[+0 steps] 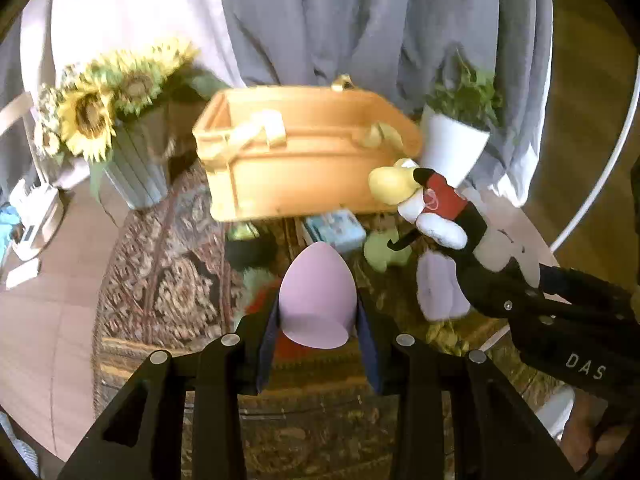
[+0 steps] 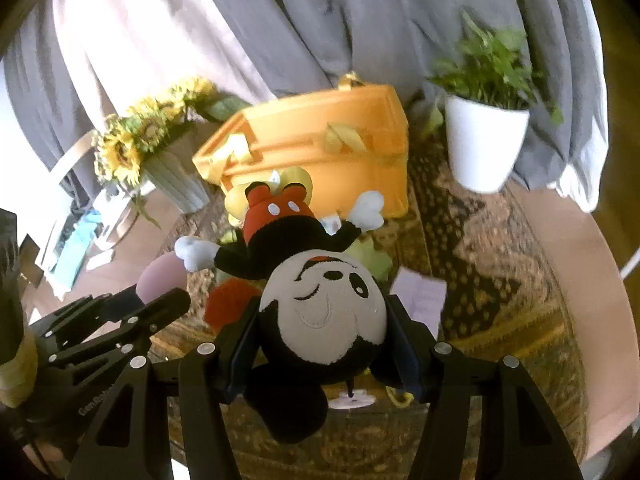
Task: Organize soft objects
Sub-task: 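Close the left tool on the pink sponge while the right tool grasps and lifts Mickey, then carry the pink sponge and Mickey plush over the orange crate with both tools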
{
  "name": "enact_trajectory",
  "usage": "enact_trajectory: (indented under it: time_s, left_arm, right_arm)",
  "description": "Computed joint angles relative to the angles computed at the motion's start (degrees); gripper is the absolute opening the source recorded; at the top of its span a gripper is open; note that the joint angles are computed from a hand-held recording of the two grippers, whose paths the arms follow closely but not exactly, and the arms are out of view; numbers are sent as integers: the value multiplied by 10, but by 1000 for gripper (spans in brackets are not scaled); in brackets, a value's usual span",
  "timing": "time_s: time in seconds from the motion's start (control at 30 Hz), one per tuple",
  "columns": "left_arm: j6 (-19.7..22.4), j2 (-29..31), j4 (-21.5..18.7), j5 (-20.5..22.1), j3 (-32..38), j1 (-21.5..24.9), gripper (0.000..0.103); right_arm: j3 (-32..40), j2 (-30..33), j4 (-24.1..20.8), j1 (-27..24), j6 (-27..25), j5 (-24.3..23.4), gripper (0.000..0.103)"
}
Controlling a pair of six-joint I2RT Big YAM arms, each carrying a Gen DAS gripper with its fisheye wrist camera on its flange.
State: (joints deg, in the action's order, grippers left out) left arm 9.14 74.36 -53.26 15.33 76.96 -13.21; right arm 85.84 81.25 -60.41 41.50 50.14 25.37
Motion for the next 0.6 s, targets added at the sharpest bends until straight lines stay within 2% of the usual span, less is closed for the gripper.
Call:
enact_trajectory:
  time_s: [0.6]
  left_arm:
    - [-42, 48, 68, -38, 76, -16, 36]
  right_arm:
    - [69, 34, 63, -59, -137, 2, 60]
